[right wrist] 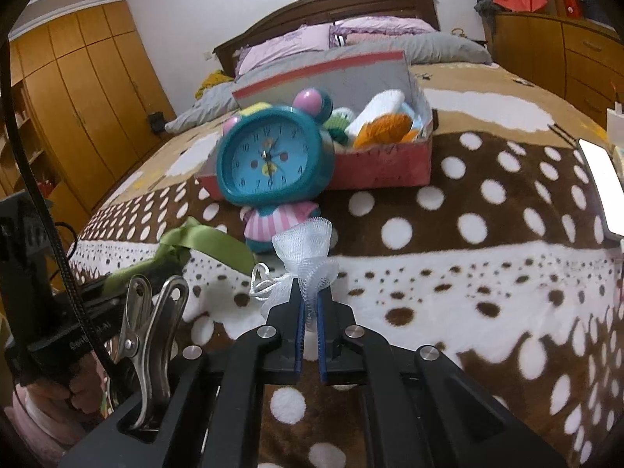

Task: Organize soft objects
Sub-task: 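Carry the ribbon bow and mesh pouch over the shoebox with both tools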

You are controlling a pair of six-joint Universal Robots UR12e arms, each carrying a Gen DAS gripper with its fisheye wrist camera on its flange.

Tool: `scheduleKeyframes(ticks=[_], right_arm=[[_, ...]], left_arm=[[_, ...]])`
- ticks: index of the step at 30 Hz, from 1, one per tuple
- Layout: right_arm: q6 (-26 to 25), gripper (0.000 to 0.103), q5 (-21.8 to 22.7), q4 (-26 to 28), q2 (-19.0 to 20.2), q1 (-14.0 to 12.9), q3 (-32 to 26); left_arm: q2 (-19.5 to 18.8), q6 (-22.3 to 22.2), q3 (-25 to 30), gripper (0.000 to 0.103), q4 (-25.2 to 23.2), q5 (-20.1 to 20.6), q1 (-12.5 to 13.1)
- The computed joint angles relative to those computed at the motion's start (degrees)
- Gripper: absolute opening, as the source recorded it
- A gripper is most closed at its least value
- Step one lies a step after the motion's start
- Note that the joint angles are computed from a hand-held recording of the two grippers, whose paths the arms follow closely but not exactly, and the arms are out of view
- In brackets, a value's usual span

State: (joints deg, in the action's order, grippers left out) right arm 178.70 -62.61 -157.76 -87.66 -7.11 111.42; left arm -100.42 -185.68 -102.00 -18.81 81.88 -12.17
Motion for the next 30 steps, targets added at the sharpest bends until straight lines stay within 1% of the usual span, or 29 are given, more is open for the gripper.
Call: scheduleKeyframes(ticks=[5, 12, 20, 30], right_arm=[[0.07, 0.006, -0.11, -1.01, -0.5, -0.18, -0.39], [-0.53, 0.006, -0.51, -1.77, -0.47, -0.24, -2.01], [-0.68, 0.006, -1.58, -3.49, 1.1, 0.12, -5.32], [-1.11, 0.006, -2.62, -4.21, 4.38, 0.77, -10.45]], left_arm=[[-0.08, 0.85, 1.18, 0.016, 1.72, 1.23, -0.1], [-1.09, -0.14, 4.32, 0.016, 1.48, 1.21, 0.42], [-3.42, 0.31, 9.26, 0.016, 1.4, 2.8, 0.46], [-7.57, 0.74, 16.52, 0.016, -1.18, 3.96, 0.18]])
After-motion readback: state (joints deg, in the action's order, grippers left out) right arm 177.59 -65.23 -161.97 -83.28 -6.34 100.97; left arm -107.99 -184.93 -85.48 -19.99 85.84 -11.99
